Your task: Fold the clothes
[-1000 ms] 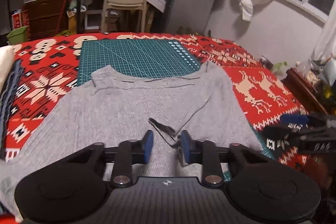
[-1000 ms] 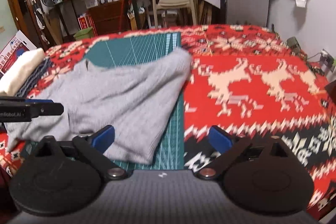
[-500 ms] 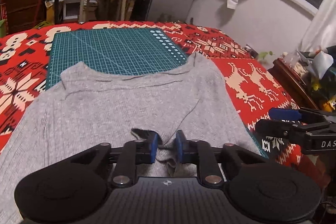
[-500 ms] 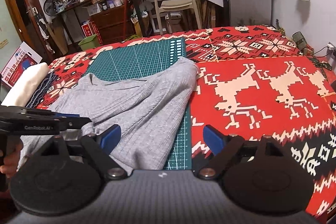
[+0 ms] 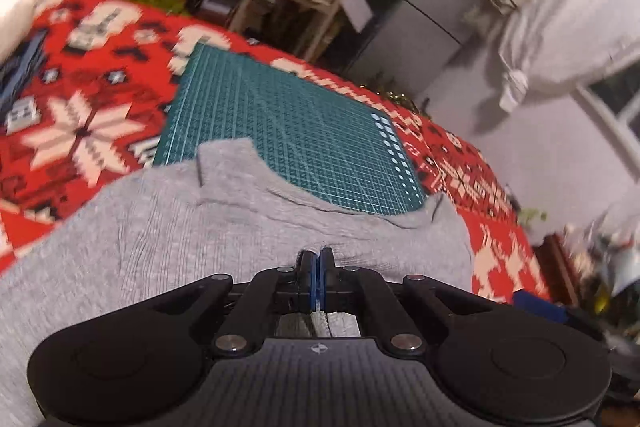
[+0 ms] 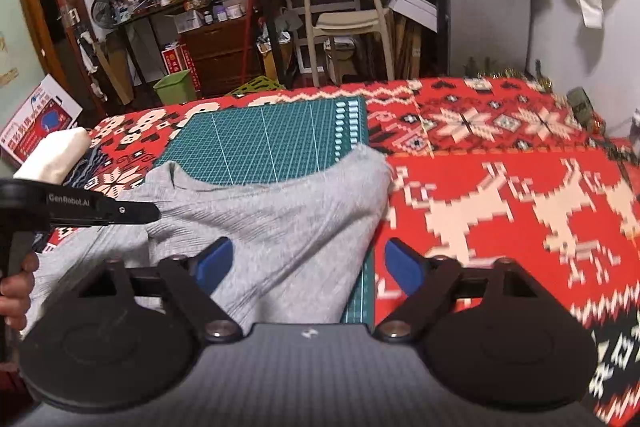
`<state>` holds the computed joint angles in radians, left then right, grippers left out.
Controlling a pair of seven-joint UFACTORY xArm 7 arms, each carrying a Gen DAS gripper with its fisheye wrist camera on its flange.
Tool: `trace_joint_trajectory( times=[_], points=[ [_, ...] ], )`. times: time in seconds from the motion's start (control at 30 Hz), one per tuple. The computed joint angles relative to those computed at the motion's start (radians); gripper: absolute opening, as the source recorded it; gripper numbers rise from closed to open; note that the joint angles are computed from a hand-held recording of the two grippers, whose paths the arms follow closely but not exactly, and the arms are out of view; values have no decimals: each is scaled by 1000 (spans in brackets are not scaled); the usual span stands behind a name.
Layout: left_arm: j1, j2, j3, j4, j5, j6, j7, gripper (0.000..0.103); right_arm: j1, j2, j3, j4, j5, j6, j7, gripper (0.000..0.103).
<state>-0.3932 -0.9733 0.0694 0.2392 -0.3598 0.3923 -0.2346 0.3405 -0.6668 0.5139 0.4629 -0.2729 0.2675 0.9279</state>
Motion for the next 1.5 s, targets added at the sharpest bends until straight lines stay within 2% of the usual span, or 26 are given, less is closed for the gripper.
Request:
trace_joint_trajectory(
  times=[0.03,0.1,0.17,0.2,0.3,0.43,0.57,0.77,0.8,0.83,1.0,1.1,1.2,1.27,1.37,1.5],
  points=[
    [-4,5,12,2,-10,6,-5,1,-5,21,0,12,-6,-5,-9,69],
    [-25,7,48,2,-41,8,-1,1,-16,61,2,38,-19,-14,-27,46],
    [-46,8,85,1,-77,10,9,3,-21,107,1,63,-29,-26,-43,29],
    [-46,5,92,-2,-92,7,9,8,-22,128,1,74,-34,-35,-49,28],
    [-32,-17,104,-17,-124,-7,4,10,-18,174,3,95,-40,-65,-54,28],
    [-43,-69,130,-38,-156,-3,18,20,-5,215,13,111,-43,-92,-49,29],
    [-58,-99,120,-50,-162,23,36,21,8,226,13,109,-41,-96,-36,29],
    [-99,-31,118,-39,-196,-8,43,21,22,219,-3,98,-31,-96,-28,30],
    [-98,-21,113,-37,-196,-15,44,16,24,215,-6,96,-29,-94,-28,30],
    [-96,-15,109,-38,-194,-25,46,2,27,211,-10,94,-28,-93,-30,30],
    [-27,-79,40,-53,-134,-62,5,1,33,192,-22,86,-18,-92,-41,30],
    [-17,-68,59,-38,-102,-37,-2,1,30,191,-20,84,-14,-100,-44,30],
    [7,-34,39,-29,-70,0,-17,1,22,204,-14,90,-12,-105,-43,30],
    [14,-25,31,-40,-64,-3,-27,2,10,212,-3,98,-20,-112,-39,30],
    [-1,-41,55,-66,-80,-28,-30,2,-6,219,12,107,-34,-115,-35,30],
    [8,-78,50,-77,-73,-16,-48,13,24,222,-5,104,-28,-112,-52,30]
  ],
)
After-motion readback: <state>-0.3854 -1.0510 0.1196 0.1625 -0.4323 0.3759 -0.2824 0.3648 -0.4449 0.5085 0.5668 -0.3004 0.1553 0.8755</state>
